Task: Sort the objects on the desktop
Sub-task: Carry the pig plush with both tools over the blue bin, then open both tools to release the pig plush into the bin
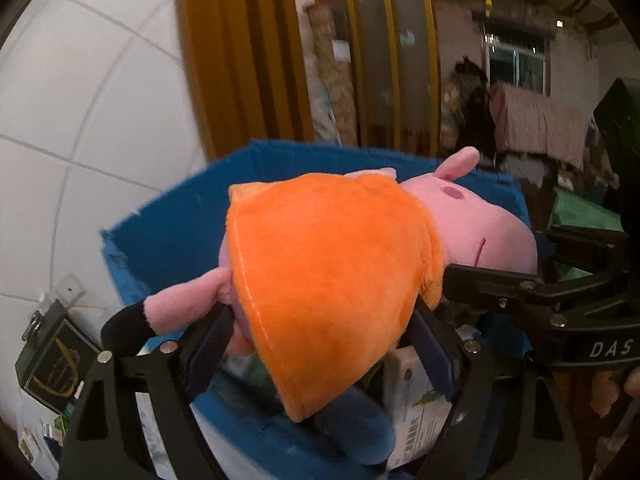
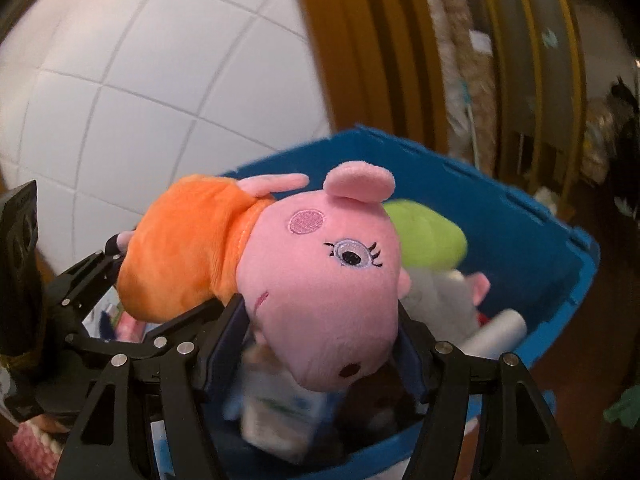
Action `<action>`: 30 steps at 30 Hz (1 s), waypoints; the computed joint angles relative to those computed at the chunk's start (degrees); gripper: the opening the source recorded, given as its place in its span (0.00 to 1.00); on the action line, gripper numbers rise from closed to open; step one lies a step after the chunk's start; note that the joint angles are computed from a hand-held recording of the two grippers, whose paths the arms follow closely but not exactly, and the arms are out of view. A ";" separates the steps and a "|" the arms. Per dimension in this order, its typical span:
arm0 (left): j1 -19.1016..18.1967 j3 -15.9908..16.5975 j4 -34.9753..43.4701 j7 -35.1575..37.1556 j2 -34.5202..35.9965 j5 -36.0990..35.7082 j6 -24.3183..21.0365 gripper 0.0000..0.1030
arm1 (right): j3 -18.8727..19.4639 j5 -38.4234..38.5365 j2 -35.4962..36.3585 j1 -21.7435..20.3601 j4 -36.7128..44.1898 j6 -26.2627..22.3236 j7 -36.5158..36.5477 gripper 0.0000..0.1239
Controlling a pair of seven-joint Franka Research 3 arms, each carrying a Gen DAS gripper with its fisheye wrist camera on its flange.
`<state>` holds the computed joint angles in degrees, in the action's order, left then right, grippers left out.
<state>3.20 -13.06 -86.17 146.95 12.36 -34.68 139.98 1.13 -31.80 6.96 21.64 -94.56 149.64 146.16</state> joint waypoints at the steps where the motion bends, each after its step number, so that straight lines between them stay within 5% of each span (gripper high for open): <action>1: -0.42 0.35 0.98 -1.27 0.85 1.97 -1.11 0.81 | 0.01 3.00 0.17 -0.93 -0.66 0.50 -1.83 0.55; 9: -2.20 1.03 -2.96 -6.64 -0.97 11.81 1.45 0.83 | -0.07 12.98 0.72 -2.85 -3.45 3.32 -9.07 0.56; 15: -2.72 0.78 -1.42 -9.75 0.28 14.70 1.80 0.83 | -1.29 11.08 2.17 -1.92 -2.26 2.34 -8.76 0.57; 24: -1.07 0.38 -8.01 -3.98 -5.44 5.85 6.52 0.83 | -1.65 -0.15 -0.99 -0.51 -3.67 -0.10 -1.37 0.81; 30: -1.67 3.26 -12.81 -1.71 -9.56 -1.60 9.57 0.83 | 0.69 -5.44 -3.86 -1.26 -5.20 -1.25 1.41 0.83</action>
